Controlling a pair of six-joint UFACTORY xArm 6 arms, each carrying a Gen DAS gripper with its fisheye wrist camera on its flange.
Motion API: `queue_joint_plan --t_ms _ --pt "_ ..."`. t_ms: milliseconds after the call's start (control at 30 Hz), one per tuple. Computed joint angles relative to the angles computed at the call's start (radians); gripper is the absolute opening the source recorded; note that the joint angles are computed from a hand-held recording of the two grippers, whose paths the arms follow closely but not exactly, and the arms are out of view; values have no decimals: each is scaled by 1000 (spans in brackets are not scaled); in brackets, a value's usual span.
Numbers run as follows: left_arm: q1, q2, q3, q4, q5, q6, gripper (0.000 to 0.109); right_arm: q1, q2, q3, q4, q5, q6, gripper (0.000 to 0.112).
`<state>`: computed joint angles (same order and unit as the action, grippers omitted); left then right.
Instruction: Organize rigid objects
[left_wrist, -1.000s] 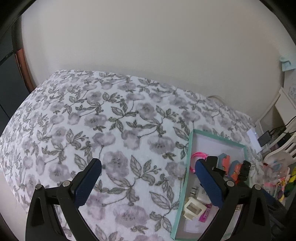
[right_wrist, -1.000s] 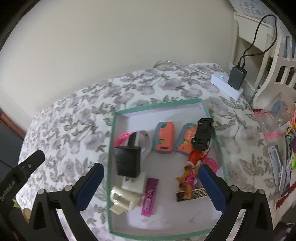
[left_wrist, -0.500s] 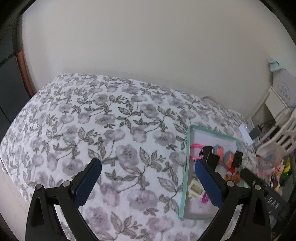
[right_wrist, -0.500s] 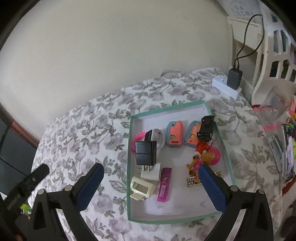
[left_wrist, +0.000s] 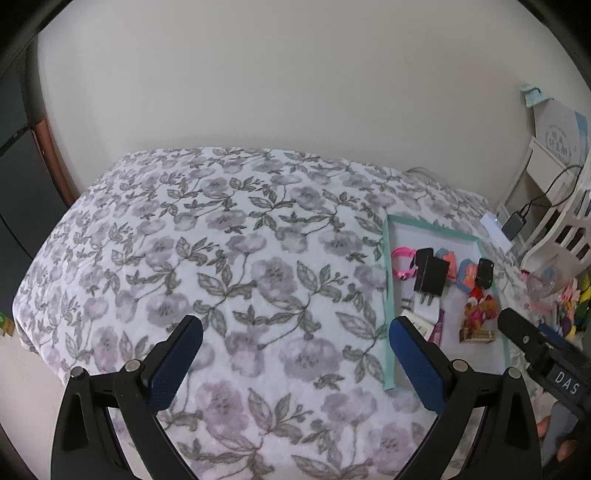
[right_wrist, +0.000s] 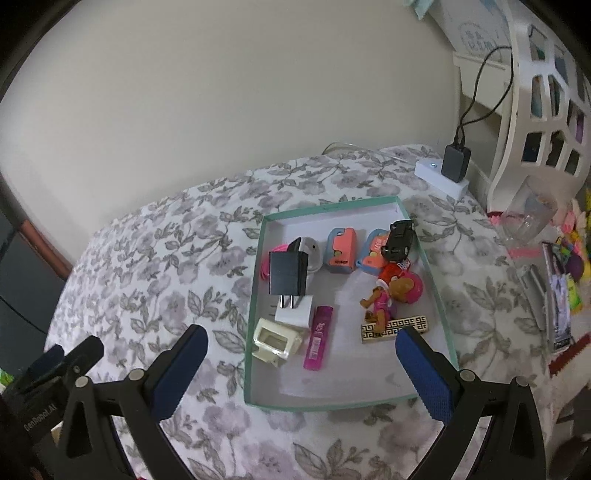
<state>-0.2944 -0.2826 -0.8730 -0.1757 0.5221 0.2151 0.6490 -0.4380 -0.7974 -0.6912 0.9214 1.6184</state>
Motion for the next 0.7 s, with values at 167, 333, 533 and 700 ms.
queue_joint_plan --t_ms 167,333,533,700 --pt "11 -27 37 16 -14 -2 101 40 4 -8 -19 42 25 103" --pt "12 -38 57 47 -21 -23 101 74 23 -27 -27 87 23 103" --pt "19 -42 57 60 -13 -45 101 104 42 -40 -40 94 18 103" --pt "31 -46 57 63 -3 -60 101 125 60 -58 -46 122 15 103"
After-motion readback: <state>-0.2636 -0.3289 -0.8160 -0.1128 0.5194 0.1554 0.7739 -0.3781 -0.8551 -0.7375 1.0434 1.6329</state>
